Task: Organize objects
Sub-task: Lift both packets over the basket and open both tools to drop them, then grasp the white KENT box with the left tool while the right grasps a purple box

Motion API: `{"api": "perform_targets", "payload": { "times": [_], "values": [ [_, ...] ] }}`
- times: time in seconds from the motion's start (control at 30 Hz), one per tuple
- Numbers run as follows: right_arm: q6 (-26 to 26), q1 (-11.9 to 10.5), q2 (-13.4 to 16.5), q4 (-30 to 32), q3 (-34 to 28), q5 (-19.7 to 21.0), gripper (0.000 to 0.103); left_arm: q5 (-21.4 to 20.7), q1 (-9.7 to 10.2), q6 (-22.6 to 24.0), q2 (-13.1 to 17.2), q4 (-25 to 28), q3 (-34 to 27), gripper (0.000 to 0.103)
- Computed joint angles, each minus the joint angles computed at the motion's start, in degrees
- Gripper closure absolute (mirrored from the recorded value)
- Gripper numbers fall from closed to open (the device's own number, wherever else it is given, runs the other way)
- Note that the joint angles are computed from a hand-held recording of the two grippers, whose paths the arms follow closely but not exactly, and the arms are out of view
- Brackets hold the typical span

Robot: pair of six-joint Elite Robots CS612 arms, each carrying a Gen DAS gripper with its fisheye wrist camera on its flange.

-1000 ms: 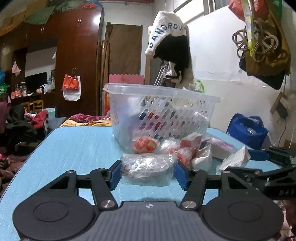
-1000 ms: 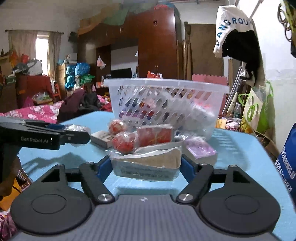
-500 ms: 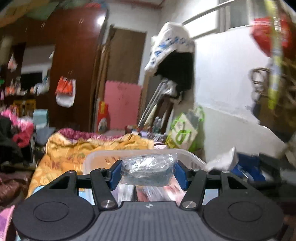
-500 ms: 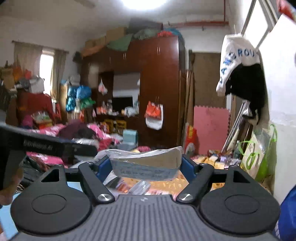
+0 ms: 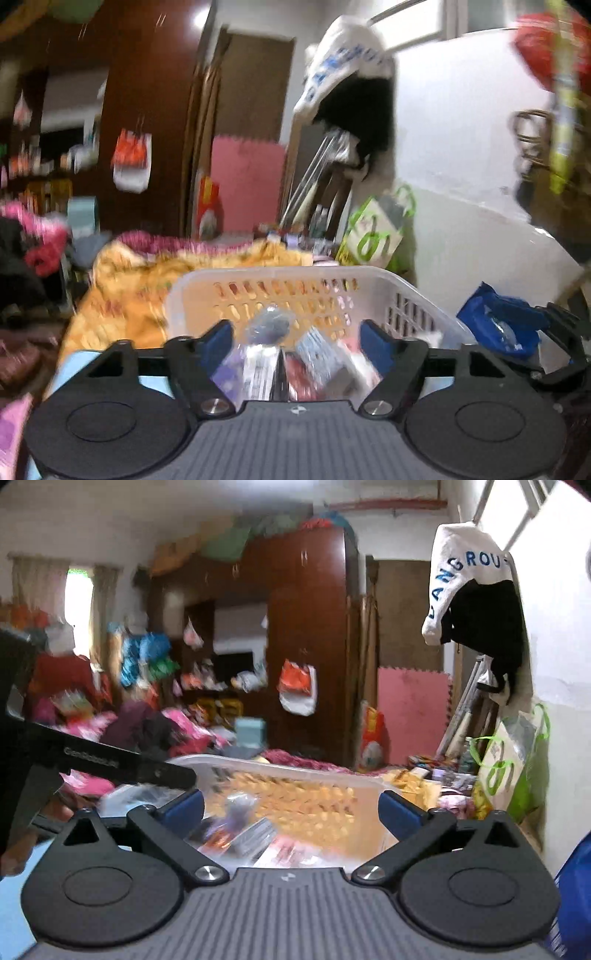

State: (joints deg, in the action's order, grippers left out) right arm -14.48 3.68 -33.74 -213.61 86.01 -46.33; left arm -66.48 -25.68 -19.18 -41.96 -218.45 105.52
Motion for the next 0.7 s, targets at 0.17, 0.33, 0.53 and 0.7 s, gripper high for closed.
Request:
{"api": "perform_targets", "payload": {
  "times": [0.17, 0.33, 0.53, 0.7],
  "values": [
    [-8.96, -1.30, -0.98, 8.62, 5.41, -3.76, 0.004, -7.03, -0.96, 1.37, 0.84, -6.82, 6.31, 0.013],
    [-16.58, -0.78, -0.95, 18.64, 5.43, -5.15, 0.024, -4.58, -1.27, -1.52, 2.64, -5.26, 7.36, 0.013],
    [-16.25, 0.12, -0.92, 20.12, 5.06, -7.48, 0.055, -7.56, 0.07, -4.10, 2.88, 0.22, 6.16, 0.014],
    [-12.43, -0.76, 0.08, 16.55, 4.74, -6.45, 0.055, -6.09, -0.48, -3.75, 3.23, 2.66, 5.77, 0.014]
  ]
}}
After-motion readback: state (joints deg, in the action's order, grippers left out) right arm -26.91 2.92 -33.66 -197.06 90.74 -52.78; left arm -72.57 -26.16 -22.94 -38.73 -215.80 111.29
